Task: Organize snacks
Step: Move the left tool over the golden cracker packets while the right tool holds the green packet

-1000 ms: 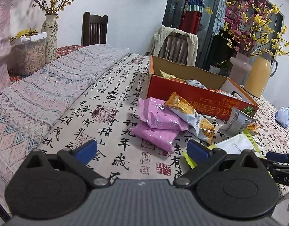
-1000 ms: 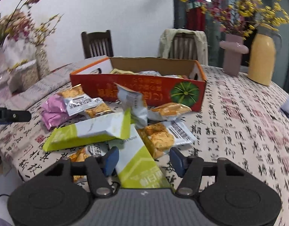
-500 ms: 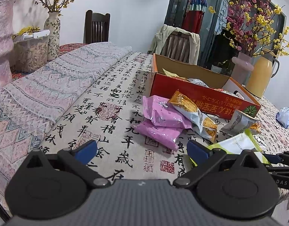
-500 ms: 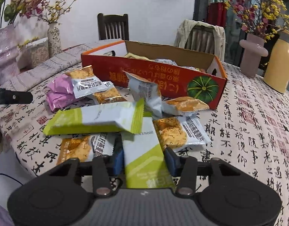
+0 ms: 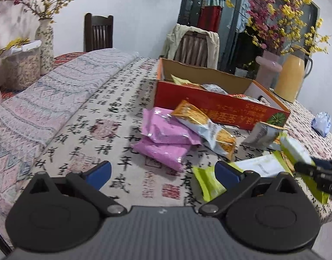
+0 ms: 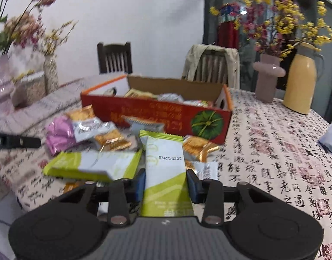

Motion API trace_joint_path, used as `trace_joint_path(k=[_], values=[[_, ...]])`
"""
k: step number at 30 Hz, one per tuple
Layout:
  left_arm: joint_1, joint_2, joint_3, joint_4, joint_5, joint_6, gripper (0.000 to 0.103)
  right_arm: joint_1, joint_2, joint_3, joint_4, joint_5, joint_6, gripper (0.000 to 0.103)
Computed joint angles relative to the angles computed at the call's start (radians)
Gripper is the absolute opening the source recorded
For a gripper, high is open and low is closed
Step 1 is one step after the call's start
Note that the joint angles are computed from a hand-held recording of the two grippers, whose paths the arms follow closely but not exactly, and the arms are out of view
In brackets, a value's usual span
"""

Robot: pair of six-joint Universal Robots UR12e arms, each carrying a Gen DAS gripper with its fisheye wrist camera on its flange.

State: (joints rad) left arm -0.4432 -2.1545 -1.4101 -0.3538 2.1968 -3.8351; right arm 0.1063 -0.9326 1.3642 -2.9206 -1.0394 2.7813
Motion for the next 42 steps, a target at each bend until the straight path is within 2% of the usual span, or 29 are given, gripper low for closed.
trace_joint_path(k=[3, 10, 15, 18, 20, 22, 29, 33, 36, 39, 42], values=[[-0.001, -0.012, 0.028, -0.029, -0.022, 0.01, 0.103, -0.007, 0.006, -0.003, -0.038, 0.005, 0.064, 0.038], [-0.014, -0.053, 0.101, -0.043, -0.016, 0.096, 0.103, -0.032, 0.022, -0.002, -0.105, 0.017, 0.18, 0.038], [-0.017, -0.089, 0.165, -0.105, 0.001, 0.092, 0.1, -0.04, 0.046, -0.024, -0.143, -0.003, 0.244, 0.038], [-0.015, -0.113, 0.209, -0.152, -0.002, 0.09, 0.081, -0.044, 0.063, -0.044, -0.154, -0.001, 0.268, 0.038], [-0.011, -0.124, 0.229, -0.171, -0.028, 0.088, 0.054, -0.045, 0.076, -0.061, -0.158, 0.004, 0.28, 0.038], [-0.009, -0.138, 0.251, -0.198, -0.039, 0.077, 0.047, -0.044, 0.091, -0.083, -0.163, 0.011, 0.291, 0.038], [-0.029, -0.167, 0.277, -0.19, 0.045, 0.141, 0.047, -0.038, 0.138, -0.14, -0.145, 0.034, 0.326, 0.038], [-0.038, -0.162, 0.267, -0.195, 0.083, 0.149, 0.048, -0.04, 0.144, -0.141, -0.154, 0.055, 0.329, 0.039], [-0.041, -0.154, 0.259, -0.226, 0.115, 0.133, 0.049, -0.037, 0.143, -0.137, -0.16, 0.043, 0.321, 0.039], [-0.041, -0.143, 0.244, -0.23, 0.124, 0.108, 0.049, -0.037, 0.142, -0.133, -0.171, 0.042, 0.316, 0.039], [-0.039, -0.137, 0.236, -0.193, 0.095, 0.107, 0.049, -0.037, 0.142, -0.132, -0.173, 0.044, 0.314, 0.039]])
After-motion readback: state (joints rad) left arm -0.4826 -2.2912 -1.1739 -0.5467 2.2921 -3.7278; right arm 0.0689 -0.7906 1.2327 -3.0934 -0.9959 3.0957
